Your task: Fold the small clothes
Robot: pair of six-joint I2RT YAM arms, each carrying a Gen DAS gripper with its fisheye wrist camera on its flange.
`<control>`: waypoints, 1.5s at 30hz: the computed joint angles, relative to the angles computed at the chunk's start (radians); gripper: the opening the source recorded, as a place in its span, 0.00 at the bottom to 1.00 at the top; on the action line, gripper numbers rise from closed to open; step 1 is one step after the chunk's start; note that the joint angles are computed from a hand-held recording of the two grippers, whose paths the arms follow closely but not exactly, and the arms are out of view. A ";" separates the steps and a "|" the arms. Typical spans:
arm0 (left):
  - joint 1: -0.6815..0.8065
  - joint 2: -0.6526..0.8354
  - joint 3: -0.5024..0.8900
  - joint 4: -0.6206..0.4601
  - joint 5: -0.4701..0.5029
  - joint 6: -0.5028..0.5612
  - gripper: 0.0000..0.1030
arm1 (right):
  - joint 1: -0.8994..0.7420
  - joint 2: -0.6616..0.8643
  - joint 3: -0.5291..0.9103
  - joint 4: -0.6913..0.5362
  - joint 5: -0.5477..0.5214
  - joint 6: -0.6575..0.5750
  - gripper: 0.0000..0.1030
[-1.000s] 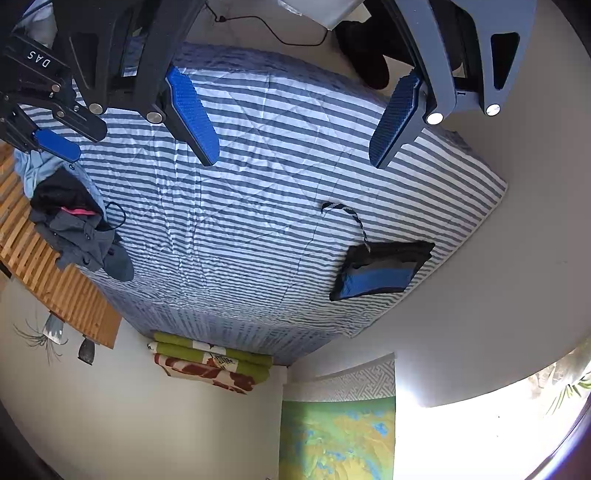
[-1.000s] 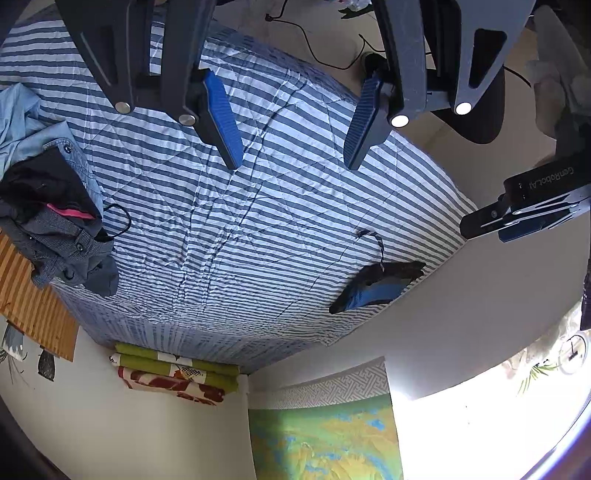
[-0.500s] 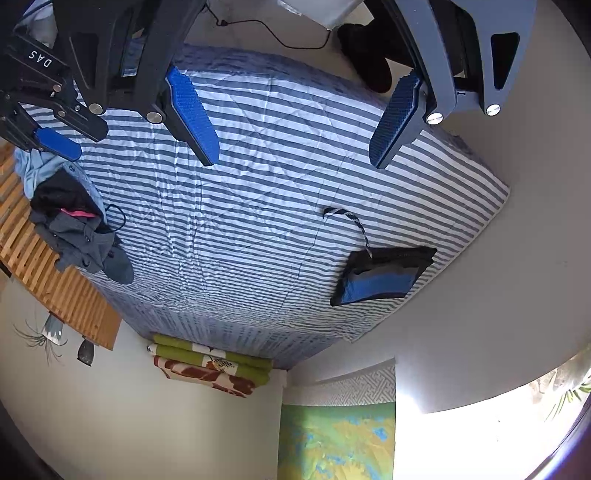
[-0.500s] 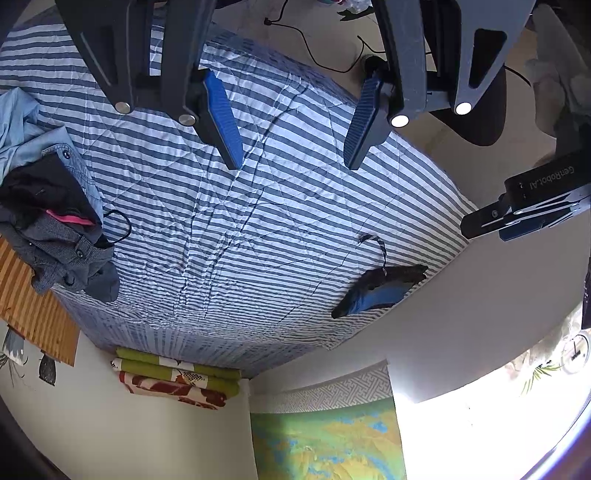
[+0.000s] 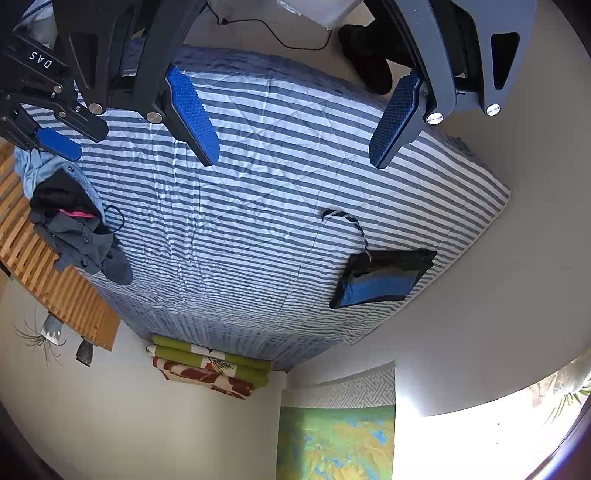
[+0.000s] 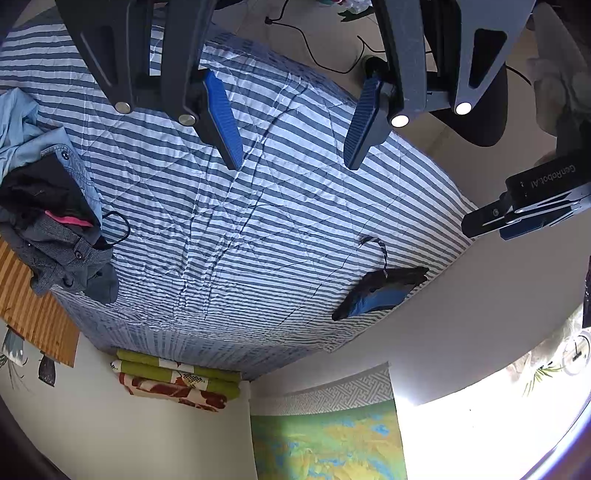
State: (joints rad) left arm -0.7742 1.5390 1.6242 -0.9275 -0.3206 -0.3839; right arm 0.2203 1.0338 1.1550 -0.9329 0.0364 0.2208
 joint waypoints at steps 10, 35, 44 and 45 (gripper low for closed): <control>0.002 0.004 -0.004 0.004 0.004 0.000 0.83 | -0.014 0.003 -0.007 0.003 -0.011 -0.002 0.51; 0.053 0.060 0.001 0.037 0.056 0.034 0.84 | -0.018 0.052 -0.014 0.032 -0.012 0.005 0.51; 0.075 0.111 0.031 0.047 0.084 0.060 0.85 | -0.033 0.082 -0.022 0.051 -0.022 0.002 0.51; 0.074 0.117 0.036 0.047 0.082 0.060 0.85 | -0.035 0.084 -0.023 0.053 -0.023 0.002 0.51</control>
State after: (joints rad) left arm -0.6998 1.6556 1.6604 -0.8800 -0.2381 -0.3236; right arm 0.1854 1.1179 1.1317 -0.8799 0.0131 0.2232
